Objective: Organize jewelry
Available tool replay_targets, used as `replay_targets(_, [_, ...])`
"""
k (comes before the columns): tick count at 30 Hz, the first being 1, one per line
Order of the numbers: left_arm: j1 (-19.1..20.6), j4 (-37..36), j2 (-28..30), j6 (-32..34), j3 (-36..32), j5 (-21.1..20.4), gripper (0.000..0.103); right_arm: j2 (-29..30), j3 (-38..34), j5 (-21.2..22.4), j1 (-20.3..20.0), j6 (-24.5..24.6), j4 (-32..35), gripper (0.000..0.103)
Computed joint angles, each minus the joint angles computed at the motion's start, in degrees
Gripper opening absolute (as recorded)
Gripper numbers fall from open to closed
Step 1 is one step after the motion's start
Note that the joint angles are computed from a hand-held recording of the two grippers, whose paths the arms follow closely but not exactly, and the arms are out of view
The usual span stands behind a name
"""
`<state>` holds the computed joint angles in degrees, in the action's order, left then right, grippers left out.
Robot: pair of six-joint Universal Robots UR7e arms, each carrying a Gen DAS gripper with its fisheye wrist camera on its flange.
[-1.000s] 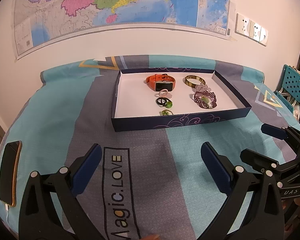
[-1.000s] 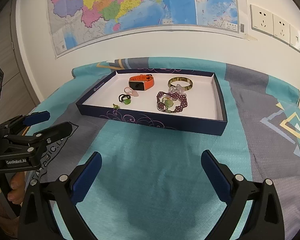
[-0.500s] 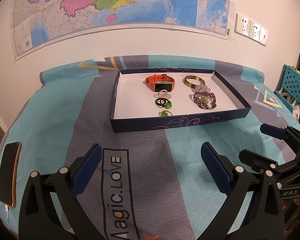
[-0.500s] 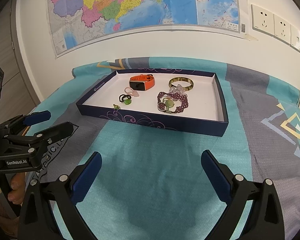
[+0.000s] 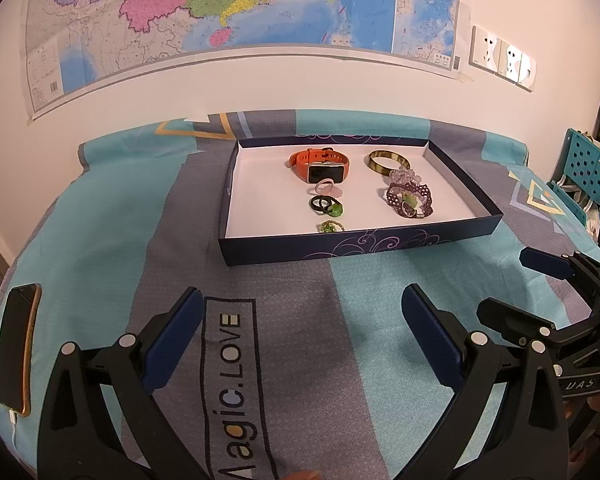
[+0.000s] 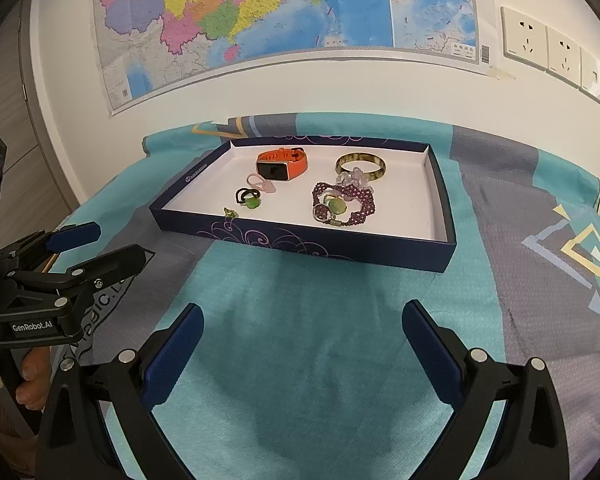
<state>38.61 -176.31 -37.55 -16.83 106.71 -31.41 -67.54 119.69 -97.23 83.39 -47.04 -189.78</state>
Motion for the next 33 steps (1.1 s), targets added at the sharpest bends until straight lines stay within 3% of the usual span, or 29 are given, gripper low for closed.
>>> replay_targets(33, [0.26, 0.18, 0.47, -0.17, -0.26, -0.43, 0.098, 0.19, -0.25, -0.34, -0.08, 0.23, 0.62, 0.096])
